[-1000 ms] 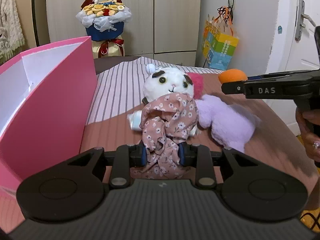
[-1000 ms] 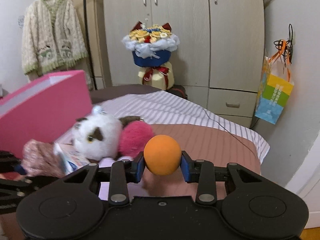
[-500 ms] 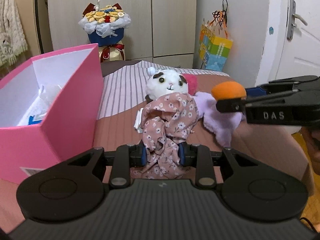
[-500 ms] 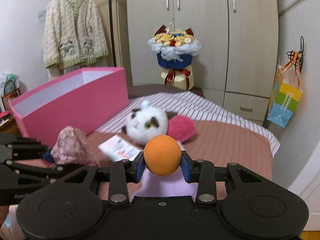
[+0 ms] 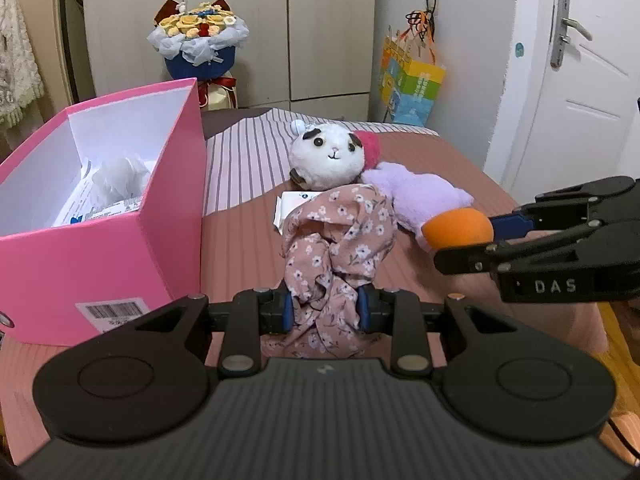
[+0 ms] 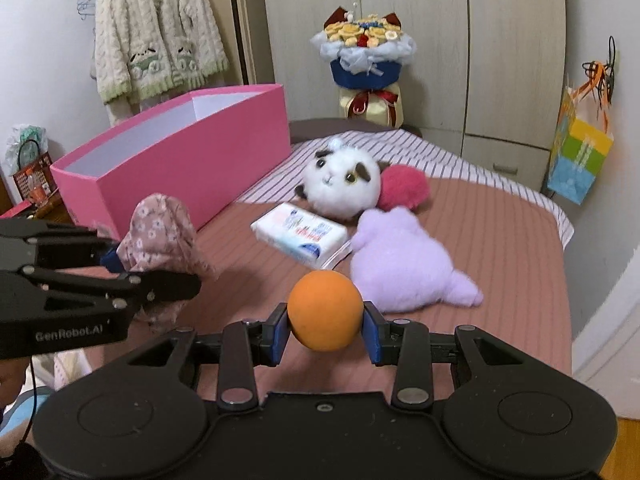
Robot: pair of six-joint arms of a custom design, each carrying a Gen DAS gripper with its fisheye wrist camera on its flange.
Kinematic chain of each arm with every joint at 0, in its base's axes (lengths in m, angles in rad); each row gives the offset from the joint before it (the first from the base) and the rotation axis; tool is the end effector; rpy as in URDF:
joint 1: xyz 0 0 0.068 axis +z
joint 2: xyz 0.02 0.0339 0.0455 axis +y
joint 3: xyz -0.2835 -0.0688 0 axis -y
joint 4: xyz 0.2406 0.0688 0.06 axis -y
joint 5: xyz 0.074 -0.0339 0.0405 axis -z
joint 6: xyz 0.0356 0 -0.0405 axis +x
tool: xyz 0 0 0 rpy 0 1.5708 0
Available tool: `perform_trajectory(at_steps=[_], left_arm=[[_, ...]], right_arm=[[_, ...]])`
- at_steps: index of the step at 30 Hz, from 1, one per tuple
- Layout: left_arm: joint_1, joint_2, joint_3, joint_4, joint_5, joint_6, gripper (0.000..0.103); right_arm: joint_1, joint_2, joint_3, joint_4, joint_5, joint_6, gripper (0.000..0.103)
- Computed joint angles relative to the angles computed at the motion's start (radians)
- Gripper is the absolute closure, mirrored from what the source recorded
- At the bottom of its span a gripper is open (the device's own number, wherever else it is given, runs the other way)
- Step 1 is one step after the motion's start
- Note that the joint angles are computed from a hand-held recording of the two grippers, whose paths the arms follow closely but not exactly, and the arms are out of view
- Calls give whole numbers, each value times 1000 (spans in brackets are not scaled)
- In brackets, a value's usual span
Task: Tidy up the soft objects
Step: 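Carry the floral cloth and orange ball together over the pink box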
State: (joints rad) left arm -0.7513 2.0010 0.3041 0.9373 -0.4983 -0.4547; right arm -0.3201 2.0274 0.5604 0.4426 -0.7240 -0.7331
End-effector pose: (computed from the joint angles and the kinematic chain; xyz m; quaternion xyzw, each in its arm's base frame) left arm 0.1898 -0.1540 0.0524 0.0354 0.8951 -0.0302 0.4434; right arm 0.2750 -0.0663 0.0489 -0.2782 0.8618 0.1680 0.3895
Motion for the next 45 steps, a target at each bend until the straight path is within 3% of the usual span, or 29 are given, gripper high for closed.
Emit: perform_trajectory(at_steps=[7, 15, 19, 27, 32, 38, 45], left_arm=[[13, -121, -59, -92, 53, 4, 75], [19, -400, -122, -329, 57, 72, 75], [99, -604, -128, -538, 189, 129, 75], [510, -969, -100, -988, 642, 291, 75], [740, -1198, -65, -1197, 689, 425, 75], [930, -1160, 1, -1193, 794, 562, 75], [1034, -935, 44, -953, 904, 588, 75]], right_arm=[[1, -89, -67, -93, 8, -55, 60], [34, -212, -103, -259, 1, -122, 60], [65, -282, -101, -359, 0, -125, 60], [173, -426, -67, -559, -8, -121, 60], [267, -497, -59, -587, -25, -83, 60], [392, -504, -22, -530, -30, 39, 60], [506, -415, 51, -336, -8, 203, 60]])
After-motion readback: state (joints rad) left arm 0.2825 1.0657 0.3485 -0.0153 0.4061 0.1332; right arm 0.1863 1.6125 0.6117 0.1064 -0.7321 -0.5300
